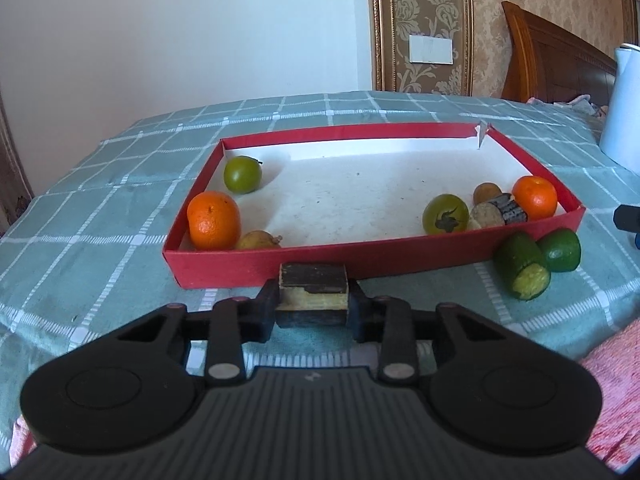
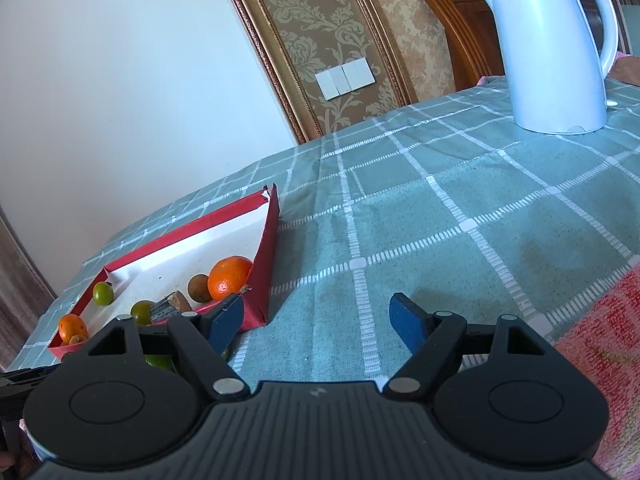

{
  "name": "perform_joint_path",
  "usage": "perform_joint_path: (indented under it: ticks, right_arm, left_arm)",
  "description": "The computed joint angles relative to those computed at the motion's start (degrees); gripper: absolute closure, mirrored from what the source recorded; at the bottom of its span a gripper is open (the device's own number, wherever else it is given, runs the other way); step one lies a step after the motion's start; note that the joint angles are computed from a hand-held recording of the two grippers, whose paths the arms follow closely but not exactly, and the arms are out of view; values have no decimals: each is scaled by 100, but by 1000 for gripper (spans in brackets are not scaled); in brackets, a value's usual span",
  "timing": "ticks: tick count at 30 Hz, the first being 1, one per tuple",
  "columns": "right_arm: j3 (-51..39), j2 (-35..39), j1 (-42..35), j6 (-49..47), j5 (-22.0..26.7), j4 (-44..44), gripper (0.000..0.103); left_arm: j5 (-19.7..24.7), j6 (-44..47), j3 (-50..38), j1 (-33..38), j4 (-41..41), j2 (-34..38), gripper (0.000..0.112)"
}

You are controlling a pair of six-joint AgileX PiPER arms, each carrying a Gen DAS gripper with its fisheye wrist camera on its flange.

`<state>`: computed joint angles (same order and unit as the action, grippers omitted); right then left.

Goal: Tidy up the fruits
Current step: 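Grasp the dark wooden log piece with the left gripper and carry it over the box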

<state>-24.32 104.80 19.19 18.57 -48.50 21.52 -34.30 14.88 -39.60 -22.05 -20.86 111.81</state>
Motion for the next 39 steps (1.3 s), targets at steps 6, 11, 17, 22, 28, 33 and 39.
perform_joint_path:
  ticks: [6,11,17,22,28,33,39]
  right_arm:
    - [2,4,-8,4,0,-1,23]
    - [13,16,-8,9,-23,36,23]
    - [-1,0,48,-62,19,182,23]
    - [-4,-12,47,-87,45,196,23]
    - [-165,-74,102,-471,447,463,23]
    - [-419,-82,282,-1187,846,1056,22]
    - [-1078,20,752,-3558,1409,3056,16]
  left_arm:
    - [-88,84,126,9,-176,-96,81]
    - [-226,102,231,47,-232,-111,81]
    - [-338,-30,389,111,-115,-230,81]
    - [-364,-177,457,187,-7,-347,81]
    - [-370,-390,485,266,212,-383,81]
    - [-303,-523,452,342,370,-351,81]
    - [-279,-711,461,506,650,-357,81]
